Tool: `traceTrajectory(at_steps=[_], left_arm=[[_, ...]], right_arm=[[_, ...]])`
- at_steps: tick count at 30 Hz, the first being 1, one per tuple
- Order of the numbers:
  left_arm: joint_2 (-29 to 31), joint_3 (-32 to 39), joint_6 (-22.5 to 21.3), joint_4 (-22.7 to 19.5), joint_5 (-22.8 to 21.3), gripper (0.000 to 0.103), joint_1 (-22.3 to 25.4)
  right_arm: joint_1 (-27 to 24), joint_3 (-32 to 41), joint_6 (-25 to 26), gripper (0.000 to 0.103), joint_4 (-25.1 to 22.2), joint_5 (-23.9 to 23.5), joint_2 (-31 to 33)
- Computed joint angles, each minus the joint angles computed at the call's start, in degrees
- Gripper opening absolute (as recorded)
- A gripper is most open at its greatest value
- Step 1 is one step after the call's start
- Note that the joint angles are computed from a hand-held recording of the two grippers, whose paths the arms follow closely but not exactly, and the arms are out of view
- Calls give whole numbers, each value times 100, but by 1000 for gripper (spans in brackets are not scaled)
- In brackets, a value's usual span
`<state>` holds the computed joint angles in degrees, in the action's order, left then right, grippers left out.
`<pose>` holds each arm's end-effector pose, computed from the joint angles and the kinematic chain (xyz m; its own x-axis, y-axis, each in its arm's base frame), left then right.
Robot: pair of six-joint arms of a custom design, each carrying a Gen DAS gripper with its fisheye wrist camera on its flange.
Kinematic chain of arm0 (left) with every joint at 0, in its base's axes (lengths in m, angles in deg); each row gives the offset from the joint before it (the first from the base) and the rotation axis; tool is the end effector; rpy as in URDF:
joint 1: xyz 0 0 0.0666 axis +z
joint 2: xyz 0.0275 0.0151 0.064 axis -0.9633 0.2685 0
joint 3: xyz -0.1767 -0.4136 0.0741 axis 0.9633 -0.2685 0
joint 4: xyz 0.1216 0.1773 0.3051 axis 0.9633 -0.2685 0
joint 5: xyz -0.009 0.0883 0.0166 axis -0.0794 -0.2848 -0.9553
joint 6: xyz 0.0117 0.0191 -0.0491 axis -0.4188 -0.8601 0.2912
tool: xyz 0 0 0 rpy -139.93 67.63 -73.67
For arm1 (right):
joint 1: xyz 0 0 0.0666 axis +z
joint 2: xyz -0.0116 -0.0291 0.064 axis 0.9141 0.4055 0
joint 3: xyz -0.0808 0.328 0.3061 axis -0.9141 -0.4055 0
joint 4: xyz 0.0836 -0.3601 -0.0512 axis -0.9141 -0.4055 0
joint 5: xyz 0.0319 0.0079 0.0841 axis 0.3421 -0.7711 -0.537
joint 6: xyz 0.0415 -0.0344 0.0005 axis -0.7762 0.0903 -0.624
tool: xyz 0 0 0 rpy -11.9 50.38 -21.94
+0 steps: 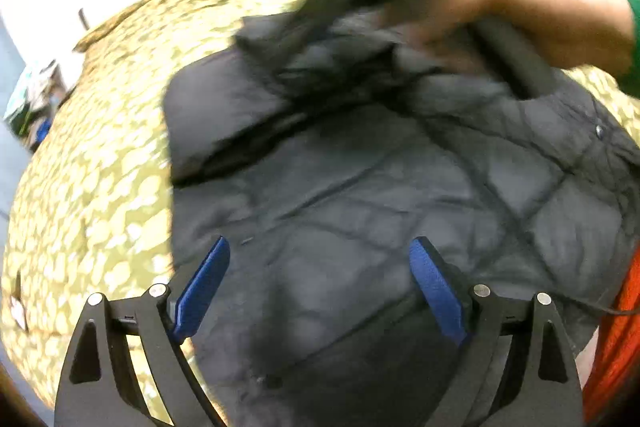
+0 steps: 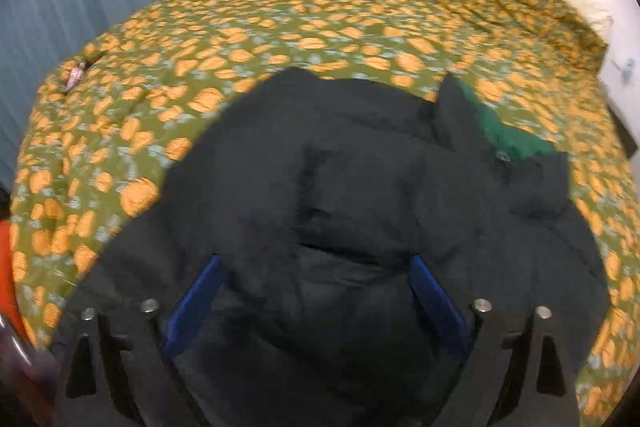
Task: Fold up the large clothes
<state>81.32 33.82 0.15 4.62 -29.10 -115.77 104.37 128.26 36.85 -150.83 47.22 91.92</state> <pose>0.3406 -0.2847 0.5452 -0.7402 0.3912 -0.5469 0.3556 0.9180 0.1753 0.5684 0.4442 0.5348 -0.6585 -0.5189 -0.5451 -0.5801 0.8114 -0.0716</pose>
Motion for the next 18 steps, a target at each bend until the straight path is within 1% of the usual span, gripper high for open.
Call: traceTrajectory(at_steps=[1, 2, 3, 4, 5, 6, 9, 11, 12, 13, 14, 15, 16, 17, 18], left_arm=[[-52, -26, 89, -9, -6, 92, 67], [-148, -81, 139, -29, 19, 92, 148], [-174, -97, 202, -22, 28, 92, 206], [-185, -103, 274, -20, 8, 92, 262], [-215, -119, 329, -28, -11, 92, 321], [-221, -92, 382, -46, -10, 92, 381], [-230, -39, 606, 15, 104, 92, 548], [-186, 47, 781, 23, 195, 92, 614], [-157, 86, 835, 16, 198, 92, 634], [-138, 92, 858, 29, 188, 92, 662], [-104, 142, 887, 15, 176, 92, 689], [-93, 156, 920, 17, 179, 92, 706], [-87, 159, 949, 19, 197, 92, 736], [-87, 153, 970, 19, 204, 92, 758], [-89, 146, 998, 9, 196, 92, 767]], right_arm=[[-94, -349, -110, 41, 209, -80, -238], [-220, -814, -234, 37, 476, -310, -536], [-330, -1114, -365, 28, 661, -435, -760], [-481, -1498, -502, 19, 891, -438, -1057], [-575, -1687, -590, 11, 1009, -426, -1214], [-745, -1988, -769, 0, 1198, -420, -1464], [-1302, -2582, -1323, 0, 1636, -564, -1977], [-1653, -2875, -1499, 0, 1802, -576, -2167], [-1800, -3082, -1607, 1, 1919, -656, -2267], [-1950, -3235, -1722, 5, 1988, -865, -2320], [-2019, -3270, -1827, 5, 1965, -941, -2305], [-2085, -3333, -1961, 12, 1916, -1012, -2301], [-2113, -3443, -2070, 33, 1941, -1133, -2321], [-2094, -3593, -2110, 46, 2066, -1264, -2379], [-2038, -3754, -2069, 61, 2254, -1412, -2438]])
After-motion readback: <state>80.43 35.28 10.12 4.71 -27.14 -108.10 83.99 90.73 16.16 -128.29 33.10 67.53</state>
